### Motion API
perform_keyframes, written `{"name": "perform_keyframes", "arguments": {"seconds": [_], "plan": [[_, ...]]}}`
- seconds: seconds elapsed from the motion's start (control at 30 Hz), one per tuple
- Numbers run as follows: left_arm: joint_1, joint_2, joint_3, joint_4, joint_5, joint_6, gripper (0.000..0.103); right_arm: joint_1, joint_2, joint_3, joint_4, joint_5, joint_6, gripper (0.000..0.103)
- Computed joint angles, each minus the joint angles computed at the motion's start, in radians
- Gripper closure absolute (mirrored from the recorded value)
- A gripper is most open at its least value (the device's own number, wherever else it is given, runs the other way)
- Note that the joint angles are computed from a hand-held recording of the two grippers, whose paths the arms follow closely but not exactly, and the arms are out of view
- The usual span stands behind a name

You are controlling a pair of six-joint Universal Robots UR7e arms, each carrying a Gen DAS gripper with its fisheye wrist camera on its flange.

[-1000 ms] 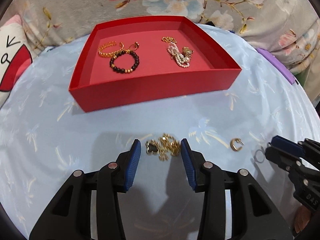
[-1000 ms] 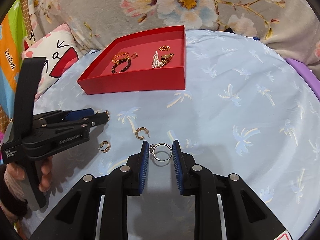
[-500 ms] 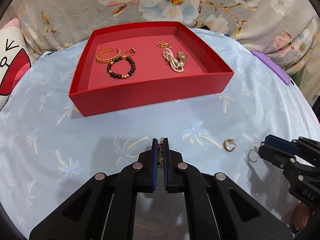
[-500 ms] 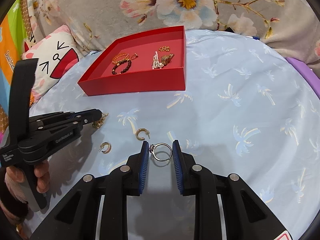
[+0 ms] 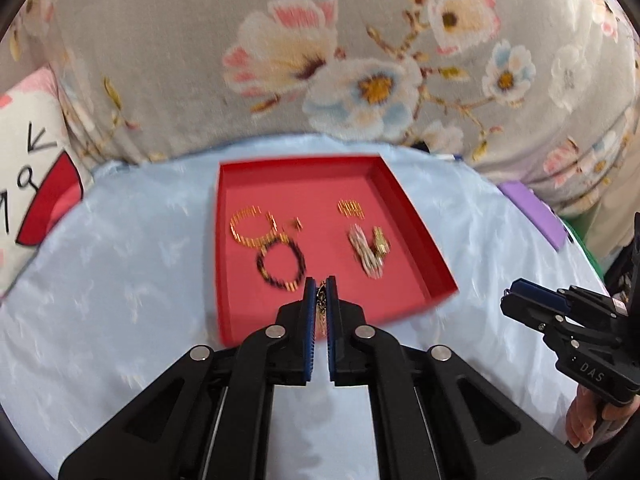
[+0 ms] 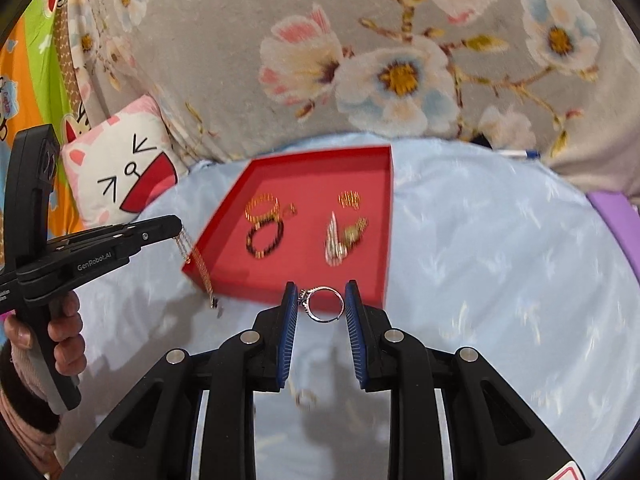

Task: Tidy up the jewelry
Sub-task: 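Carry the chain with the left tool and the ring with the right tool over the box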

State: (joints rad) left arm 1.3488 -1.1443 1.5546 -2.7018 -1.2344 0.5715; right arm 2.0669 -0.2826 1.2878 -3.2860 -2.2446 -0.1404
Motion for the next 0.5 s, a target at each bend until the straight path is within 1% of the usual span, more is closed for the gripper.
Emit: {"name": "perform_keyframes", "arguments": {"seconds": [0.07, 0.23, 0.37, 0.5], "plan": [[-0.006, 0.034, -0.064, 0.021, -0.013, -0.008, 0.099, -0.006, 0.021, -0.079, 0.045, 0.012, -0.012, 0.08], [-0.025, 0.134, -0.216, 0.027, 0.003, -0.014, 0.099, -0.027, 0.092, -0.297, 0.196, 0.041, -0.003, 0.08], [-0.034, 0.206, -0.33, 0.049, 0.008, -0.011, 0.099, -0.046, 0.172, -0.493, 0.312, 0.042, -0.002, 0.08], [-0.039, 0.286, -0.44, 0.085, 0.019, -0.006, 0.099, -0.068, 0.247, -0.656, 0.415, 0.033, 0.003, 0.08]]}}
